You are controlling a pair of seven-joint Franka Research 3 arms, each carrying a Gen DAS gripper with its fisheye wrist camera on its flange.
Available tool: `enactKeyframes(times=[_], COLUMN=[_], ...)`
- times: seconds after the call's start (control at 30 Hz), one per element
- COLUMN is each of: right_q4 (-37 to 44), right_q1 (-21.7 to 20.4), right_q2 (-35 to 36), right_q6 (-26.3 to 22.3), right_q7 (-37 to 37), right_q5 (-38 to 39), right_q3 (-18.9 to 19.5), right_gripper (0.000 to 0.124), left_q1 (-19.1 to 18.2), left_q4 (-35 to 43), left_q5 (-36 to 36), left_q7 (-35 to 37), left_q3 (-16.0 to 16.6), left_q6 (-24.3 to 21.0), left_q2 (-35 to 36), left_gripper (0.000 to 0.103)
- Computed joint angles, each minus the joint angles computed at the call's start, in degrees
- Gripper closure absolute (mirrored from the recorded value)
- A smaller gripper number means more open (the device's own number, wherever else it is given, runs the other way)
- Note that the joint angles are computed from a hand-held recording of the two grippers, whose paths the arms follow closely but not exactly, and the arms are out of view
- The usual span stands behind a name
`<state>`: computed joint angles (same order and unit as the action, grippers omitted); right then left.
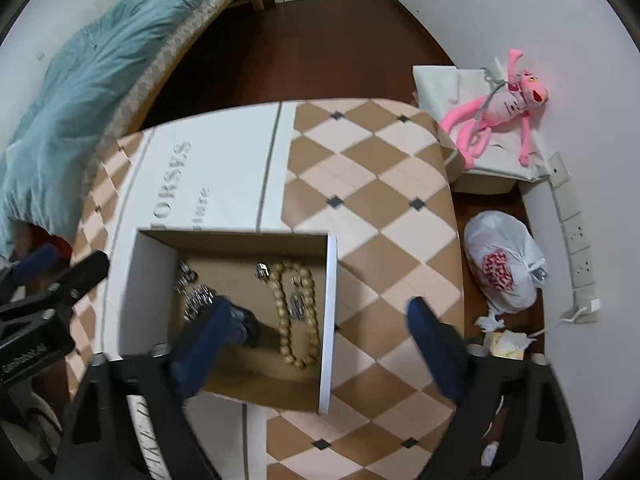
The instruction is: Organize jewelry
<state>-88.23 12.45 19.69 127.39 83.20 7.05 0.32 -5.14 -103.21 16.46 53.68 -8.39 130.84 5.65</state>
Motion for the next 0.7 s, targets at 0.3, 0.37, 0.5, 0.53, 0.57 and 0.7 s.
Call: enactKeyframes(times=[0.3,0.37,0.5,0.53,0.57,0.7], right_q4=[-10.18,-12.58,-17.52,-18.89,-20.4,-25.65], right_q1=[1.21,1.15,0.77,0.62,0.4,-0.61], right_q2=[-5.91,-8.13,-13.29,-14.78,-16.47,-22.77], right_q6=[5.61,7.25,9.99,10.65,11.37,13.77], right_q7=[3.91,4.35,4.76,4.83,4.85,5.32], right_q5=[-5.29,-5.89,-6.62,-6.71,-6.52,-6.11], right_q3=[-0.75,-0.62,-0.12,0.02,0.18,0.82], right_gripper=[0.025,0.024,0.024,0.024,0.024,0.024], left_q1=[-0.58,-0.79,-1.37,-1.59,-1.74,-2.39], left_q4=[-6.19,-7.22,-9.27,-9.73,-9.99,-11.74], left_q5=[2.32,2.8,4.03,5.1,5.77,7.27], left_q7=[-4.51,-5.34,-7.08,-8.05,-8.58,-10.17], left_q3=[-0.39,-0.66,-1.36,-1.76,-2.02,-2.97], left_q6=[0.48,0.83,1.45,1.05,0.74,0.43], left_q2=[-4.49,-5.94,-9.42,-10.68,-11.49,-15.63], left_gripper=[0.0,0.0,0.0,0.001,0.001,0.001])
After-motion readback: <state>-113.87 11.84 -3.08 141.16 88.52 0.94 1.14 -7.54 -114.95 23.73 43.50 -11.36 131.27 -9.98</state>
